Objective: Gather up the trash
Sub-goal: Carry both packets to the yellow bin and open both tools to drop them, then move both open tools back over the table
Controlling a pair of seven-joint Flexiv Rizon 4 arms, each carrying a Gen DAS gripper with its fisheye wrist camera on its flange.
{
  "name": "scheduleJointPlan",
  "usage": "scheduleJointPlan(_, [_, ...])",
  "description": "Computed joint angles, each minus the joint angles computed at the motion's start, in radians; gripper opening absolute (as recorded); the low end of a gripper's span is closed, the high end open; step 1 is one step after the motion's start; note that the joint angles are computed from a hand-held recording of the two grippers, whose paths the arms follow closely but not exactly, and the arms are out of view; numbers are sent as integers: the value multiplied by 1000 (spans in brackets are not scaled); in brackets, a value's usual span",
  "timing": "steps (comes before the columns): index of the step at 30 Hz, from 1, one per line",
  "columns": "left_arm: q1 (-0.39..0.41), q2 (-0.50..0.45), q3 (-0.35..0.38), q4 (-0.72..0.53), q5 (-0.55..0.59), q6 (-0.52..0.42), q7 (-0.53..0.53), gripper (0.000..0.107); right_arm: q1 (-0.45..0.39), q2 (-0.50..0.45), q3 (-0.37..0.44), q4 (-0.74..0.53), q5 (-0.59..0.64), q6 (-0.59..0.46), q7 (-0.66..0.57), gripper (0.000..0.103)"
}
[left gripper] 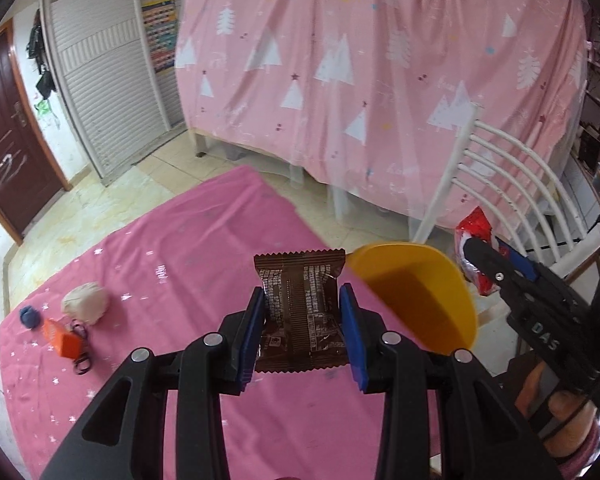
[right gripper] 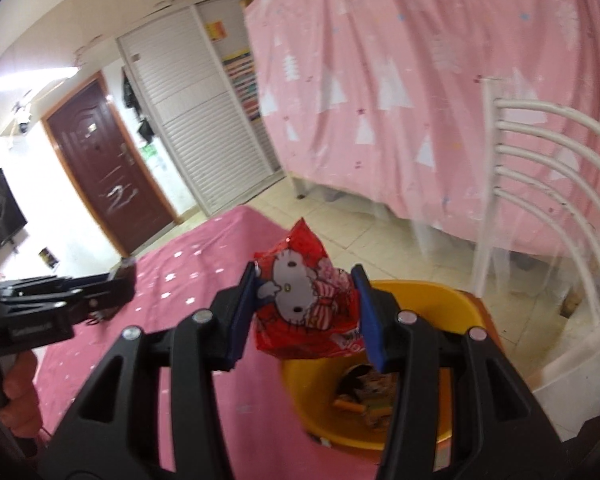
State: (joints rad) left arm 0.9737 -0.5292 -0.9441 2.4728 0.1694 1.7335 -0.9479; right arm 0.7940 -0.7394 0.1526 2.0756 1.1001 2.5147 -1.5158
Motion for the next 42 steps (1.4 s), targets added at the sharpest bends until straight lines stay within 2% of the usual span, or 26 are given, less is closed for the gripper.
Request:
scheduleJointPlan(11, [-161, 37, 30, -12, -39, -30, -38, 31, -59, -32, 0, 61, -20, 37, 128, 47])
scheduleJointPlan(12, [-174, 40, 27, -20, -50, -43, -42, 31, -60, -38, -2, 61, -18, 41, 139, 49])
scheduleJointPlan(14, [-185, 44, 12, -31, -73, -65, -46, 32, -63, -43, -4, 62, -19, 41, 156, 67])
scheduleJointPlan(15, [-181, 42, -7, -38, -90, -85, -49, 33, -68, -51, -2, 67, -26, 53, 179, 73])
scheduleJointPlan(17, [-162, 38, -47, -43, -121, -121, -55, 36, -69, -52, -4, 73, -31, 55, 194, 73])
scheduleJointPlan(20, [-155, 41, -68, -35, -138, -115, -55, 61, -72, -56, -5, 85, -39, 68, 222, 74])
scheduleJointPlan(21, [-156, 40, -65, -30, -133, -103, -55, 65, -73, -57, -4, 89, -46, 70, 231, 74])
scheduleJointPlan(28, [-135, 46, -49, -29, -111, -84, -55, 66, -62, -52, -8, 100, -93, 72, 263, 74])
scheduleJointPlan(31, [-89, 44, -63, -35, -113, -90, -51, 66, -21, -30, -33, 74, -57, 42, 196, 74])
scheduleJointPlan(39, [35, 31, -92, -53, -114, -94, -20, 68, 27, 15, -52, -31, -10, -53, 21, 74])
scheduleJointPlan(42, [90, 21, -98, -65, -105, -90, 3, 69, 51, 32, -69, -93, 21, -103, -82, 78])
